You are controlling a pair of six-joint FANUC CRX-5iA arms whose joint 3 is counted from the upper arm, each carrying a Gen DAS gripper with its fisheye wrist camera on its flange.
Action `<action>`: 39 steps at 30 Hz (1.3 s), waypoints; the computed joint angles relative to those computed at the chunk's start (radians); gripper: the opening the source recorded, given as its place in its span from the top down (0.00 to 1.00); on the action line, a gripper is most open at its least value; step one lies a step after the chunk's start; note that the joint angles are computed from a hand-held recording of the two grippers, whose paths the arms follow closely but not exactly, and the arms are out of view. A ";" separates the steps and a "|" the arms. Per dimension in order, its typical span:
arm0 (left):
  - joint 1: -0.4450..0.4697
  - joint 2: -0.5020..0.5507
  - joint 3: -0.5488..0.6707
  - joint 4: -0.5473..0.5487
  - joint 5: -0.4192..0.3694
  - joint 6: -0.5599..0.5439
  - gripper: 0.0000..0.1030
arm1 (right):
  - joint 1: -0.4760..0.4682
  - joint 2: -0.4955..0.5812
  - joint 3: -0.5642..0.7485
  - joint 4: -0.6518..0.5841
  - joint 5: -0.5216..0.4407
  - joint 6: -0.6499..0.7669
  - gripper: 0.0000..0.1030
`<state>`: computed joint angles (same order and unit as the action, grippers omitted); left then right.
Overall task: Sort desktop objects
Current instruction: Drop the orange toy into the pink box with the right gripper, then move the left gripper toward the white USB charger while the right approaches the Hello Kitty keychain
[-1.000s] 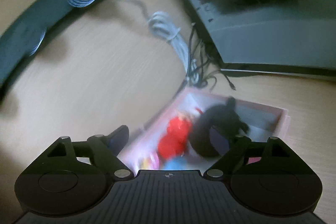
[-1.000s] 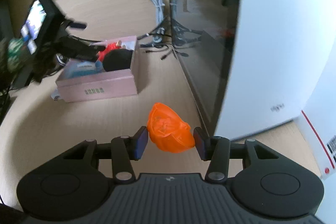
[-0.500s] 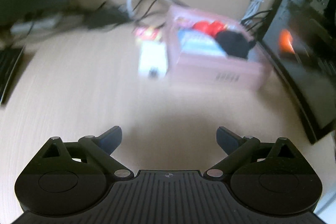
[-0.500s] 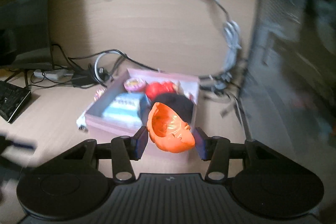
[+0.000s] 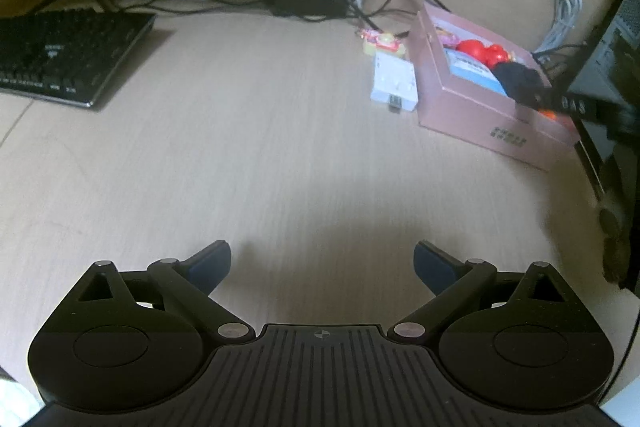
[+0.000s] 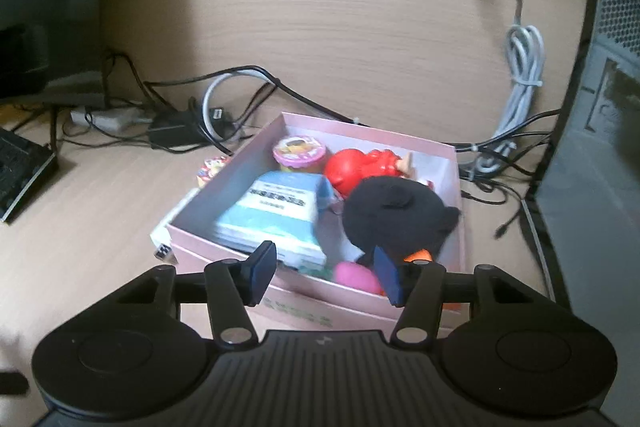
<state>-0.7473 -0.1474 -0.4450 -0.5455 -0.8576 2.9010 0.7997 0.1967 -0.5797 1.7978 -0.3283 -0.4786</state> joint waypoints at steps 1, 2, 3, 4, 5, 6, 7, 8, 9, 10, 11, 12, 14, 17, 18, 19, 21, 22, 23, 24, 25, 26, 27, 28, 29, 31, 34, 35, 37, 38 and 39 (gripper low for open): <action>0.012 0.003 -0.003 0.014 0.016 -0.018 0.02 | -0.009 0.004 0.009 0.014 0.023 -0.025 0.47; 0.021 0.008 -0.005 0.026 0.030 -0.035 0.02 | -0.020 0.008 0.018 0.020 0.055 -0.041 0.47; 0.023 0.014 -0.006 0.032 0.037 -0.044 0.02 | -0.019 0.014 0.024 -0.005 0.070 -0.030 0.47; 0.025 0.018 -0.004 0.038 0.043 -0.057 0.02 | -0.020 0.016 0.025 -0.004 0.071 -0.049 0.47; 0.026 0.020 -0.004 0.041 0.049 -0.067 0.02 | -0.022 0.008 0.017 -0.009 0.080 -0.059 0.47; 0.028 0.021 -0.005 0.043 0.056 -0.075 0.02 | -0.028 0.003 0.013 -0.008 0.092 -0.076 0.47; 0.029 0.021 -0.006 0.043 0.062 -0.078 0.02 | -0.043 -0.012 0.002 -0.008 0.128 -0.090 0.46; 0.031 0.022 -0.008 0.045 0.068 -0.080 0.02 | -0.060 -0.030 -0.014 0.029 0.152 -0.117 0.46; 0.036 0.021 -0.012 0.049 0.076 -0.082 0.02 | -0.053 -0.043 -0.030 0.024 0.135 -0.093 0.46; 0.039 0.021 -0.016 0.053 0.084 -0.083 0.02 | -0.030 -0.055 -0.044 -0.029 0.111 -0.021 0.46; 0.043 0.021 -0.021 0.057 0.092 -0.085 0.02 | -0.002 -0.065 -0.055 -0.096 0.090 0.060 0.46; 0.048 0.019 -0.027 0.063 0.103 -0.088 0.02 | 0.030 -0.076 -0.064 -0.176 0.069 0.141 0.46; 0.061 0.014 -0.039 0.073 0.125 -0.095 0.02 | 0.076 -0.096 -0.074 -0.299 0.057 0.252 0.45; 0.063 0.006 -0.048 0.062 0.142 -0.081 0.02 | 0.156 -0.114 -0.072 -0.493 0.024 0.474 0.44; 0.061 0.003 -0.048 0.052 0.142 -0.073 0.02 | 0.185 -0.113 -0.066 -0.540 -0.010 0.530 0.44; 0.060 0.001 -0.049 0.043 0.142 -0.066 0.02 | 0.201 -0.112 -0.061 -0.565 -0.030 0.558 0.44; 0.058 0.000 -0.050 0.024 0.141 -0.058 0.02 | 0.225 -0.112 -0.049 -0.606 -0.066 0.591 0.42; 0.060 0.004 -0.048 0.015 0.142 -0.064 0.02 | 0.233 -0.116 -0.048 -0.602 -0.084 0.582 0.40; 0.060 0.011 -0.042 -0.003 0.140 -0.067 0.02 | 0.238 -0.123 -0.052 -0.587 -0.095 0.566 0.38; 0.064 0.019 -0.035 -0.023 0.141 -0.074 0.02 | 0.241 -0.133 -0.059 -0.560 -0.105 0.543 0.34; 0.070 0.026 -0.028 -0.045 0.148 -0.078 0.02 | 0.244 -0.140 -0.067 -0.530 -0.113 0.518 0.29; 0.079 0.037 -0.019 -0.070 0.156 -0.078 0.02 | 0.248 -0.151 -0.080 -0.500 -0.125 0.501 0.26; 0.095 0.053 -0.005 -0.092 0.161 -0.082 0.02 | 0.254 -0.152 -0.088 -0.471 -0.145 0.493 0.24; 0.113 0.069 0.006 -0.100 0.168 -0.094 0.02 | 0.267 -0.150 -0.095 -0.459 -0.175 0.497 0.24; 0.139 0.086 0.018 -0.099 0.183 -0.116 0.02 | 0.280 -0.143 -0.098 -0.463 -0.208 0.507 0.24; 0.182 0.118 0.044 -0.084 0.211 -0.162 0.02 | 0.279 -0.121 -0.098 -0.462 -0.231 0.505 0.24; 0.214 0.160 0.089 -0.073 0.237 -0.203 0.02 | 0.272 -0.087 -0.083 -0.526 -0.244 0.539 0.24; 0.214 0.170 0.104 -0.079 0.238 -0.209 0.02 | 0.264 -0.084 -0.082 -0.549 -0.233 0.548 0.26; 0.220 0.175 0.115 -0.090 0.258 -0.225 0.02 | 0.259 -0.092 -0.100 -0.529 -0.237 0.538 0.26; 0.224 0.176 0.116 -0.092 0.270 -0.233 0.02 | 0.266 -0.089 -0.097 -0.546 -0.261 0.556 0.26; 0.229 0.178 0.118 -0.090 0.279 -0.244 0.02 | 0.270 -0.083 -0.096 -0.549 -0.292 0.562 0.26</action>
<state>-0.5186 0.0310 -0.3268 -0.6359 -0.5783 2.6571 1.0696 0.1141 -0.6759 1.2488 -0.6202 0.0835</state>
